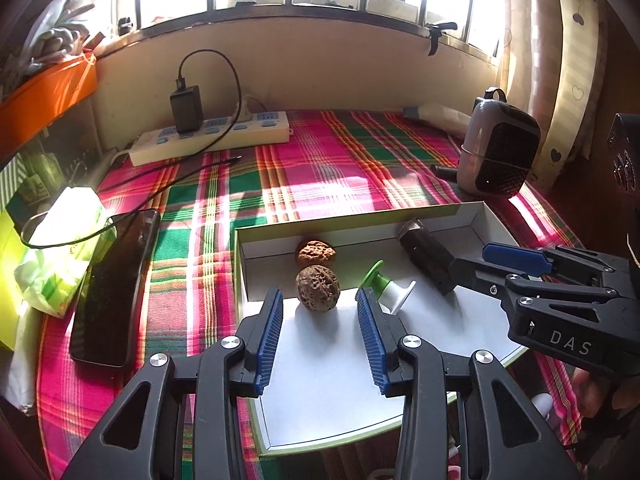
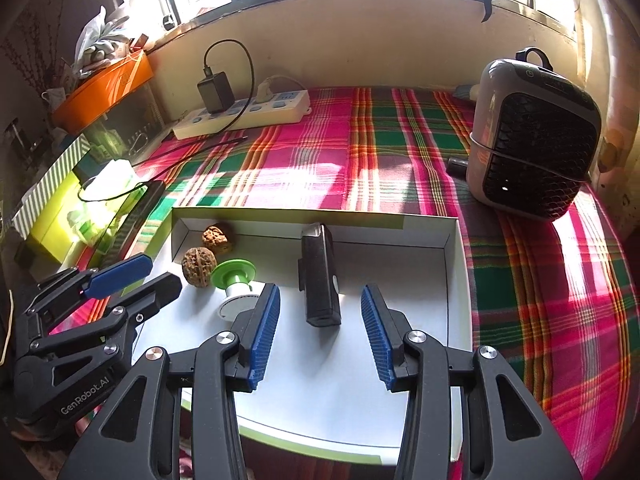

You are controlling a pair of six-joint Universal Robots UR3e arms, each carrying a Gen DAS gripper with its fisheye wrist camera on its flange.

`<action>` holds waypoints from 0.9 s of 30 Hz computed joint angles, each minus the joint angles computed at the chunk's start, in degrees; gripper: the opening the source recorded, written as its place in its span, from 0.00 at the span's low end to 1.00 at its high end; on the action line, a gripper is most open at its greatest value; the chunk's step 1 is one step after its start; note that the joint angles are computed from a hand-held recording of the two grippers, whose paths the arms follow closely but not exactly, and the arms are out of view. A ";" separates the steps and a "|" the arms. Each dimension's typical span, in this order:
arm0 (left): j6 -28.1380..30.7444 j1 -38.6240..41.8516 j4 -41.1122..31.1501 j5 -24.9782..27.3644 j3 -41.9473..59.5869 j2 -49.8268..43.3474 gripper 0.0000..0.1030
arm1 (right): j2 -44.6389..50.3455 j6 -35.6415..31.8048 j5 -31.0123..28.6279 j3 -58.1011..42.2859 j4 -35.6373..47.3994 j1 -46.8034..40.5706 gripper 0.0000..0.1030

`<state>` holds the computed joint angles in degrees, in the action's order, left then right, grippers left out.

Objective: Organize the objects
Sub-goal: 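Withdraw both grippers up and out of the box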

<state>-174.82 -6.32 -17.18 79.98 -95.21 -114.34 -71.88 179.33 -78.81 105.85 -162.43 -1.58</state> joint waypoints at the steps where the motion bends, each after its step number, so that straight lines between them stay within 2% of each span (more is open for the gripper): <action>1: 0.00 -0.02 0.37 0.14 -0.79 0.63 0.36 | -0.57 0.07 0.00 0.68 -0.24 0.02 0.43; 18: 0.19 -0.84 8.11 3.28 -16.01 10.84 0.36 | -10.09 0.87 -2.19 13.96 -7.97 1.28 0.43; 27: -0.07 0.73 10.96 0.90 -24.59 17.49 0.36 | -16.26 1.43 -1.61 22.29 -11.64 -0.10 0.45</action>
